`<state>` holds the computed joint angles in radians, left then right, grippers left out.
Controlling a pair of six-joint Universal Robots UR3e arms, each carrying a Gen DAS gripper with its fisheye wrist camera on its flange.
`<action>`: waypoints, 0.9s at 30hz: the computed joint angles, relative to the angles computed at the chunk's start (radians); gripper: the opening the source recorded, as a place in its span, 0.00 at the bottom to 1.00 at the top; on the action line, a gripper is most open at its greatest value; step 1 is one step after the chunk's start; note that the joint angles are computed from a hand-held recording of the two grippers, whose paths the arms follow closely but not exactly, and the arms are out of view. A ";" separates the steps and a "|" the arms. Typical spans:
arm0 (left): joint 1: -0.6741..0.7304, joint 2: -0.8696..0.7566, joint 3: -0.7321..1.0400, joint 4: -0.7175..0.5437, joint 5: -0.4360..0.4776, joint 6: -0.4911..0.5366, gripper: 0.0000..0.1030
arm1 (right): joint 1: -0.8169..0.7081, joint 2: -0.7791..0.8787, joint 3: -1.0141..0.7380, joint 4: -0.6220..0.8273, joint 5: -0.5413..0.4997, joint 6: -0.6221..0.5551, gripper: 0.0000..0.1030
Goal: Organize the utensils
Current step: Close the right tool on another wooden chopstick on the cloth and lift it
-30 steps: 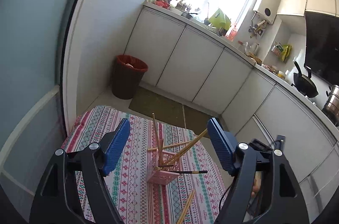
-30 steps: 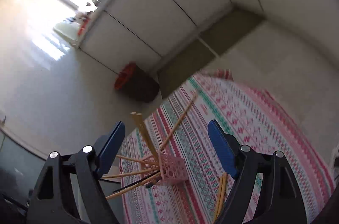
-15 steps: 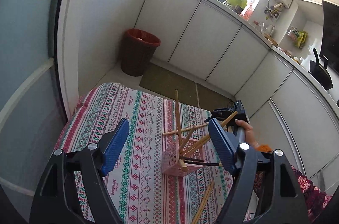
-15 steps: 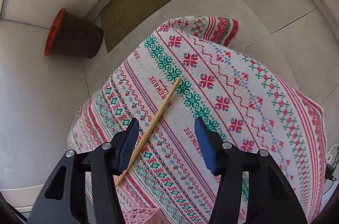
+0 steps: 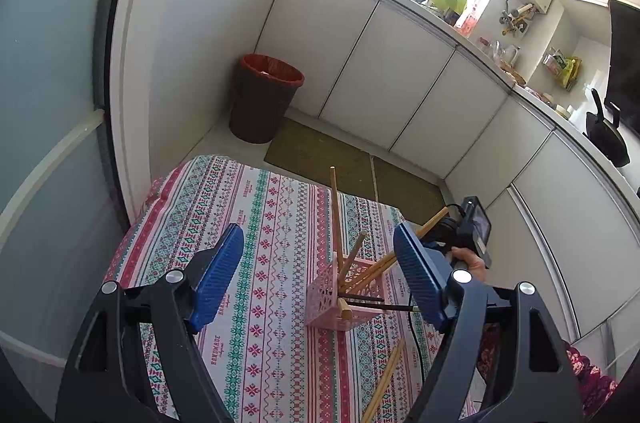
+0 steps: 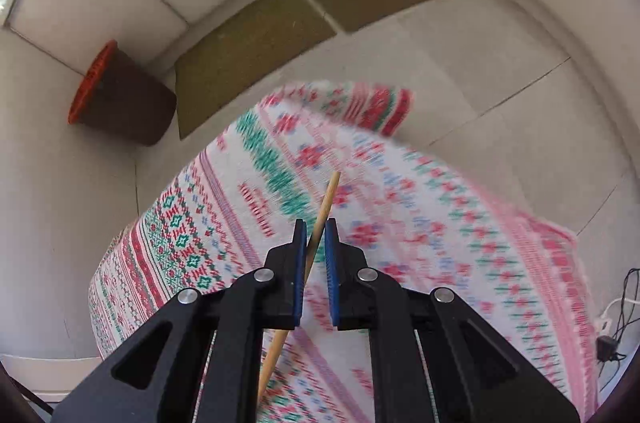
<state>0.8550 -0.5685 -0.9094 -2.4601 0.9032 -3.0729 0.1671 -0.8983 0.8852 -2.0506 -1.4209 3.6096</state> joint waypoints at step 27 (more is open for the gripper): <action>-0.182 -0.148 0.345 0.094 0.100 -0.259 0.72 | -0.103 -1.194 0.616 -0.228 0.247 -0.323 0.06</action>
<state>0.6732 -0.7170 -0.5641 -2.3658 1.0032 -3.3320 0.0645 -2.0925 1.5014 -2.2790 -1.1735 3.2864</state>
